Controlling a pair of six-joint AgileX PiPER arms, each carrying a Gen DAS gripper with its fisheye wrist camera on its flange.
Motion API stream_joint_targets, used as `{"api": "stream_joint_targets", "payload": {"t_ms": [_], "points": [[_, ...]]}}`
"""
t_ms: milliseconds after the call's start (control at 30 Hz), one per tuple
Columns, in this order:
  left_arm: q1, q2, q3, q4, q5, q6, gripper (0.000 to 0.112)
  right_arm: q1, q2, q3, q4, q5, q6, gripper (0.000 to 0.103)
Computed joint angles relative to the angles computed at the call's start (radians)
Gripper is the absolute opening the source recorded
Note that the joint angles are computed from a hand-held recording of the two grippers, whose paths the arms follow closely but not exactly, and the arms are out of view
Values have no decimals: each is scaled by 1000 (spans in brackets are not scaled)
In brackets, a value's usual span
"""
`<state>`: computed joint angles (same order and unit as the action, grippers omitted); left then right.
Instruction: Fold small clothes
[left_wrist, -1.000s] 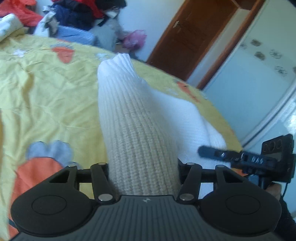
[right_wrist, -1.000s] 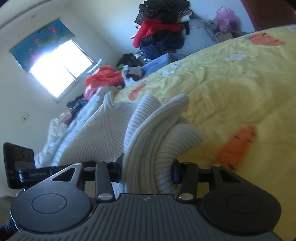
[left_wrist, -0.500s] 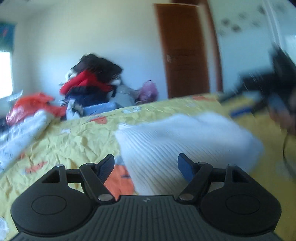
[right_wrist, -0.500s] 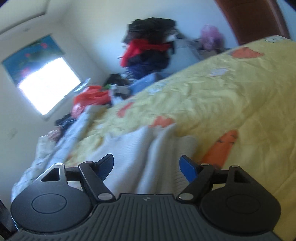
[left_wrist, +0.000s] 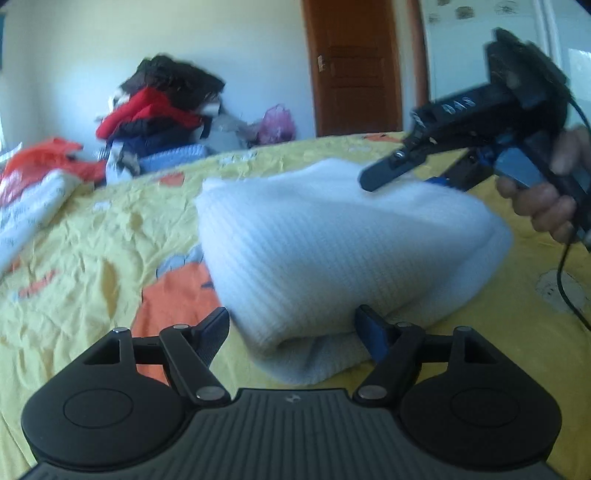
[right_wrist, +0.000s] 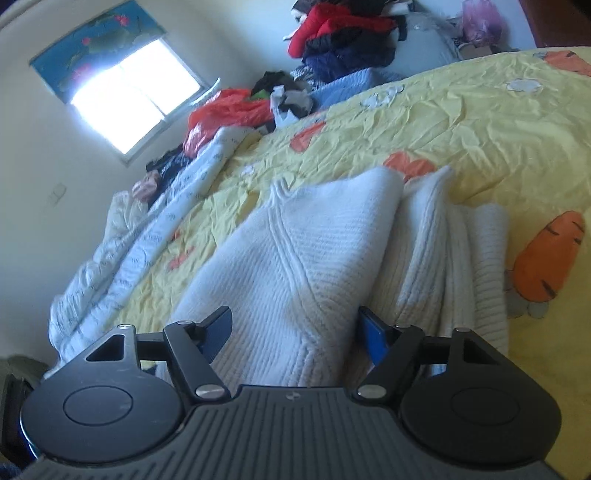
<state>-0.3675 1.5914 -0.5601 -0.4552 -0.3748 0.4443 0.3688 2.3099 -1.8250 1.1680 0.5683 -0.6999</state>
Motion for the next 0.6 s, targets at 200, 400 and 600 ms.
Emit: {"api": "stream_joint_targets", "payload": {"t_ms": [200,400,600], "points": [[15,-10,-17,63,57,-74,75,1,25,0,25,-14,-42,24],[69,-13,-25,133,114,-91,75,-12,26,28,110,-2,-117,23],[4,10,-39,-171,70,208,74,-14,35,10,93,8,-83,23]]}}
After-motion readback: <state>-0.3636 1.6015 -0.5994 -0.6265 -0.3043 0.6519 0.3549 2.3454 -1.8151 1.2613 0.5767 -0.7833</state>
